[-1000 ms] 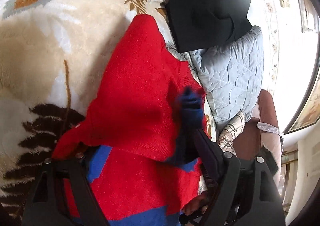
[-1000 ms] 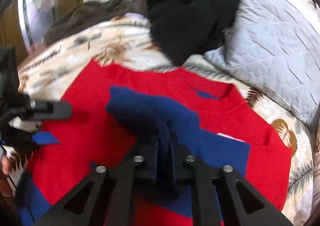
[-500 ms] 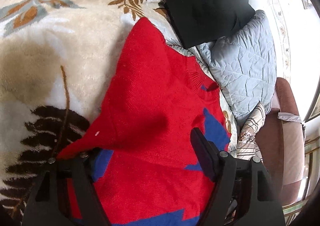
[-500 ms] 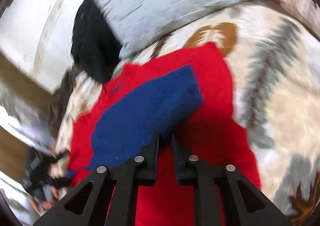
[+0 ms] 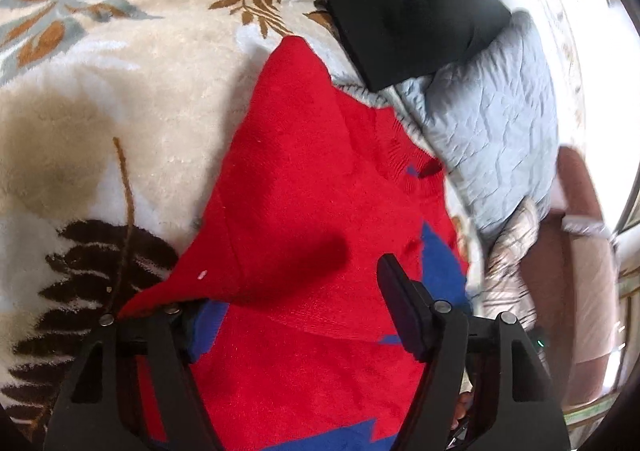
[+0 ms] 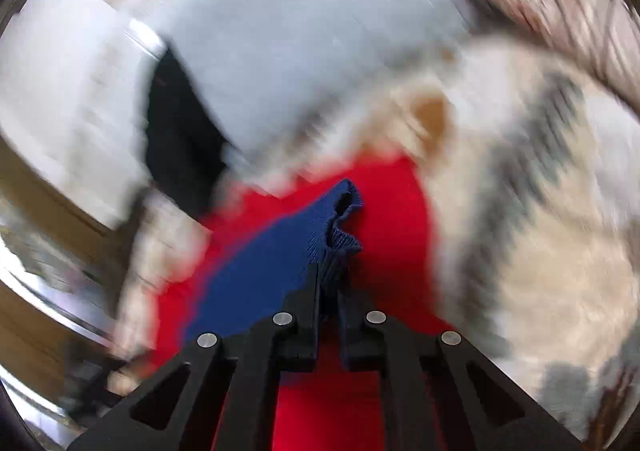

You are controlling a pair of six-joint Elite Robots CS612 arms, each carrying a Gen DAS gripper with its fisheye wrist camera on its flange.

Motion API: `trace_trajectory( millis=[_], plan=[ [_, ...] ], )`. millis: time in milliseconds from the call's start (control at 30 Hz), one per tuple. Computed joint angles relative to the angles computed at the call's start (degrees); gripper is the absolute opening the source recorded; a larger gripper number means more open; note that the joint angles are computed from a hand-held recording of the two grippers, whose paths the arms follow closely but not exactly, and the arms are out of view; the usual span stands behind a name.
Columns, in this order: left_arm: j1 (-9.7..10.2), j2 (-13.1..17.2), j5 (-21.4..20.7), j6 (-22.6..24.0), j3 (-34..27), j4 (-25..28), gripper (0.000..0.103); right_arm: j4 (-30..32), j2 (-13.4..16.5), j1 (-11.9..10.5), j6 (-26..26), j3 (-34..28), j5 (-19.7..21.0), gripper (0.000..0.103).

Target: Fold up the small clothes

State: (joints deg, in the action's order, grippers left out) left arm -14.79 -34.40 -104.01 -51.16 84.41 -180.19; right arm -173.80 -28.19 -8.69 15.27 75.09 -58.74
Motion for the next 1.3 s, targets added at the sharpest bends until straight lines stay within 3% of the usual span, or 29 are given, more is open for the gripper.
trace_trajectory(
  millis=[67,100,133,200,267,300,367,400,467,500,600,667,767,900,1067,1167,1300],
  plan=[
    [-0.28,-0.9,-0.6,1.5,0.8,1.1,0.071,0.1,0.0,-0.6,0.8,0.8,2.3,0.007],
    [-0.36,-1.3,-1.1,1.7,1.3,1.1,0.071,-1.5,-1.1,-0.5,1.1,2.2,1.9,0.014],
    [-0.56,-1.7,-1.2,2.1,1.8,1.0,0.071,-4.1,-2.2,-0.4,0.6,3.8,1.2,0.014],
    [-1.54,-2.4,1.7,3.5,2.3,4.2,0.071,-7.3,-3.4,-0.4,-2.4,6.0,2.3,0.014],
    [-2.6,-2.7,5.2,6.3,1.9,7.6,0.07,-1.1,-4.1,0.3,-6.8,6.0,-0.5,0.013],
    [-3.03,-3.2,6.4,7.4,1.8,9.5,0.071,4.1,-3.6,0.8,-8.8,5.1,-2.5,0.006],
    [-3.41,-4.2,5.8,9.7,1.7,14.2,0.071,7.2,-3.9,0.3,-9.6,5.1,-1.4,0.005],
    [-3.41,-4.9,4.3,10.9,2.5,14.5,0.071,7.0,-4.5,0.1,-8.8,5.8,-1.2,0.015],
    [-3.49,-6.7,3.4,13.5,4.6,15.6,0.071,8.6,-6.2,-0.4,-9.0,7.4,-0.5,0.015],
    [-3.5,-7.5,3.1,14.5,5.8,15.9,0.071,9.0,-7.4,-0.9,-11.3,8.9,0.5,0.017],
    [-3.36,-10.6,2.1,17.1,10.3,15.1,0.071,11.3,-11.2,-2.1,-17.9,13.6,-0.6,0.036],
    [-3.18,-12.5,1.9,18.1,13.2,15.2,0.071,12.0,-13.0,-2.9,-20.7,16.3,-1.1,0.04],
    [-2.95,-14.9,1.3,18.4,17.5,15.4,0.071,12.1,-16.0,-5.0,-25.0,22.0,-0.1,0.046],
    [-2.97,-16.5,-1.7,17.1,21.8,14.8,0.071,12.1,-17.7,-7.0,-28.8,27.5,0.1,0.047],
    [-3.2,-15.9,-8.9,13.8,25.7,10.5,0.071,14.6,-17.8,-8.1,-30.9,31.0,3.8,0.047],
    [-3.94,-16.0,-9.8,12.4,27.7,8.1,0.072,14.5,-18.0,-7.8,-34.1,32.1,5.0,0.048],
    [-4.12,-15.2,-11.9,10.5,28.2,5.6,0.079,20.1,-18.2,-8.0,-39.0,31.8,7.2,0.048]
  ],
)
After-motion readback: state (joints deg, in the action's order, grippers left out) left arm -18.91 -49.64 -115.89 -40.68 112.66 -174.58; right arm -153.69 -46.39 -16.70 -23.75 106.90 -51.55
